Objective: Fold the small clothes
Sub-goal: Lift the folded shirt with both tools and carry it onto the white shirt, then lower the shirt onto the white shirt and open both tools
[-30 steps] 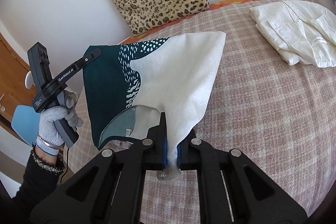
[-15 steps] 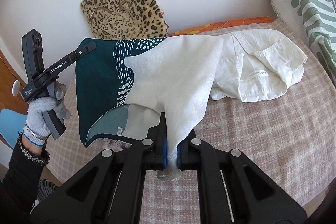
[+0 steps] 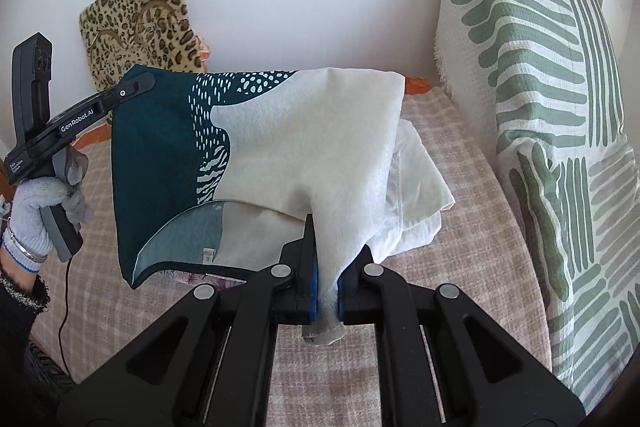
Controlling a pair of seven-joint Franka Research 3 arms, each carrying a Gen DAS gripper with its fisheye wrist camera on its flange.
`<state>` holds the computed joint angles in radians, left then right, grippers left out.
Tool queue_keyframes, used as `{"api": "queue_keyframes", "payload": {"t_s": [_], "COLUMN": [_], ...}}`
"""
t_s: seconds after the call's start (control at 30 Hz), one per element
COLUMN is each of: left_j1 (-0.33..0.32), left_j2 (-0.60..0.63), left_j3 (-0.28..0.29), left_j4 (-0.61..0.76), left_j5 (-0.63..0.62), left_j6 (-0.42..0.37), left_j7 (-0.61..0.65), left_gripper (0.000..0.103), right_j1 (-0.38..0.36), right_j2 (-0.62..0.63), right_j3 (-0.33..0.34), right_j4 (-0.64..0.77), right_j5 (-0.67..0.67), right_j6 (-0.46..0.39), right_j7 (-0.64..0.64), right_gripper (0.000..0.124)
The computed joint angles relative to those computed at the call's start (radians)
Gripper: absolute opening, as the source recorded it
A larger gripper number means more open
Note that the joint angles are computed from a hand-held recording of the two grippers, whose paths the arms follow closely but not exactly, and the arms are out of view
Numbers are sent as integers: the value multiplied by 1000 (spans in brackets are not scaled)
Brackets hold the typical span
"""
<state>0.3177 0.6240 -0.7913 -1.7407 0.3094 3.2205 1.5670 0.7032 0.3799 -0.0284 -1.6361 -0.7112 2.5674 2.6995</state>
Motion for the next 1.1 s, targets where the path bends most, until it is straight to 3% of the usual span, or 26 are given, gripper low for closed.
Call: {"api": "queue_keyframes", "payload": {"t_s": [0.13, 0.3, 1.03, 1.1], "left_j1": [-115, -191, -442, -443], "left_j2": [68, 129, 161, 163], "left_j3": [76, 118, 396, 396], "left_j4": [117, 219, 372, 378], "left_j5": [-11, -54, -94, -91], "left_j6": [-36, -61, -107, -108], "left_j7": [9, 41, 56, 58], "left_gripper": [3, 3, 3, 3], "right_j1": [-34, -54, -52, -52], "right_j2": [21, 60, 167, 170], "right_j3": [-12, -30, -85, -87], "right_j4": [25, 68, 161, 164], "right_j5": [26, 49, 98, 100], "right_j6": [-6, -24, -79, -84], "right_j7": [-50, -109, -151, -154], "right_gripper": [7, 7, 7, 7]}}
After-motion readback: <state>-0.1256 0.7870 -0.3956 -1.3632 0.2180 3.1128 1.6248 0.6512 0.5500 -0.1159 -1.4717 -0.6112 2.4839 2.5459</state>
